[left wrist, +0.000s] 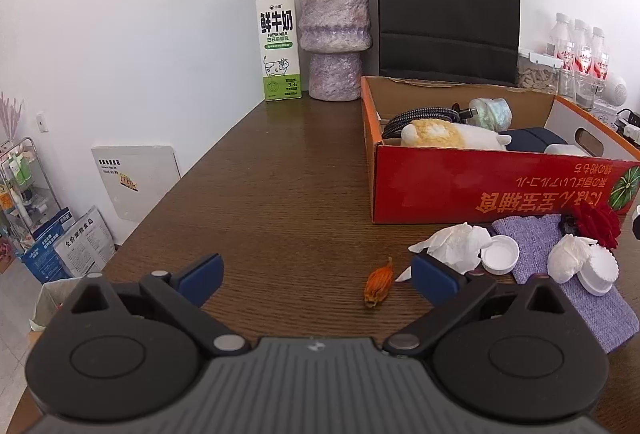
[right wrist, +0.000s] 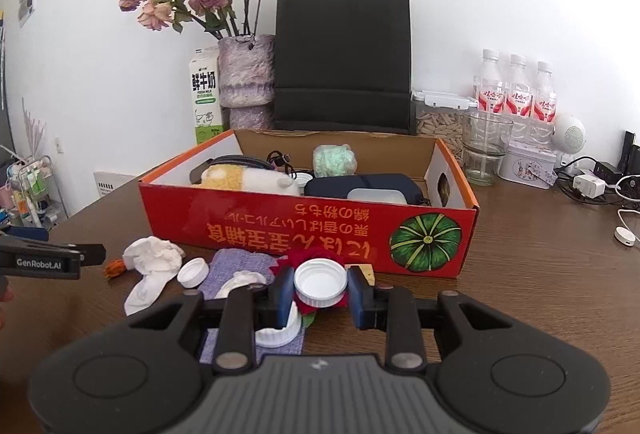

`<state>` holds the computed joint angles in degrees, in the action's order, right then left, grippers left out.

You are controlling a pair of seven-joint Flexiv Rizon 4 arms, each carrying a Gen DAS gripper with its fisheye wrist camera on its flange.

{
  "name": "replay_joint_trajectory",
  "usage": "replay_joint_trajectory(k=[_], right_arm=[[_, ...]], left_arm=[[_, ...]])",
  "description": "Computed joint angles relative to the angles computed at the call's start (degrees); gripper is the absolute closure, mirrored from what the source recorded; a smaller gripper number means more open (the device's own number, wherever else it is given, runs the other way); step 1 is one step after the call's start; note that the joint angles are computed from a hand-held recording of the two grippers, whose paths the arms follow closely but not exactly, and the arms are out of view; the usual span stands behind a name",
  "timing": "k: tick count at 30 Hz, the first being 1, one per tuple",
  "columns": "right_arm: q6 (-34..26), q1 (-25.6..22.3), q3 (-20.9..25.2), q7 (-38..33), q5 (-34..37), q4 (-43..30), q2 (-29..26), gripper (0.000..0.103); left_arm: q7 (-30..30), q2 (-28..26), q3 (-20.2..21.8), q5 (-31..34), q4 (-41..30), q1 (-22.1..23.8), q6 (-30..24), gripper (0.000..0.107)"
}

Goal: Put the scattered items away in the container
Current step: 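Grasp the small white bottle cap with the right gripper while the left gripper approaches the orange item, then grasp the small orange item with the left gripper while the right gripper holds the cap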

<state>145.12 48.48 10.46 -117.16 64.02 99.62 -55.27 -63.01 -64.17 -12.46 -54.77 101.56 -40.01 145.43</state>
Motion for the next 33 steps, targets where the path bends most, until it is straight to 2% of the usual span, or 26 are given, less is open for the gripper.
replay_joint_trajectory(k=[4,11,15,17,19,20,26,33], right_arm=[[0.12,-0.57,-0.01,2.43,-1.96,0.58,-0.92,0.076],[-1.55,0.19,-1.28,4.61,-3.38,1.23,-1.30,0.076],[-1.88,0.74,-1.86,4.95,-3.24,1.31,-1.36,0.076],[-2.12,1.02,-2.10,4.81,-3.09,1.23,-1.39,0.076],[-2.29,1.22,-2.23,4.70,-3.01,1.20,-1.46,0.076],[-2.39,1.23,-2.24,4.76,-3.10,1.26,-1.47,0.076],[-2.75,1.58,-2.58,4.25,-2.34,0.91,-1.53,0.076],[-0.54,1.88,-2.08,5.60,-4.22,1.76,-2.00,0.076]], left_arm=[[1.50,-0.71,-0.12,-0.72,-1.66,0.07,-1.92,0.024],[-1.90,-0.40,-0.03,2.90,-0.78,1.56,-4.54,0.032],[-4.30,0.31,0.44,6.35,0.26,2.47,-7.68,0.057],[-4.57,0.39,1.70,6.57,0.17,1.52,-8.66,0.065],[-5.28,0.55,2.37,7.99,0.42,1.34,-9.25,0.085],[-5.90,0.57,2.50,9.14,0.50,1.52,-9.52,0.091],[-9.03,0.52,3.57,12.78,0.93,1.80,-9.88,0.093],[-9.24,-0.01,4.77,12.48,0.46,0.43,-8.84,0.093]])
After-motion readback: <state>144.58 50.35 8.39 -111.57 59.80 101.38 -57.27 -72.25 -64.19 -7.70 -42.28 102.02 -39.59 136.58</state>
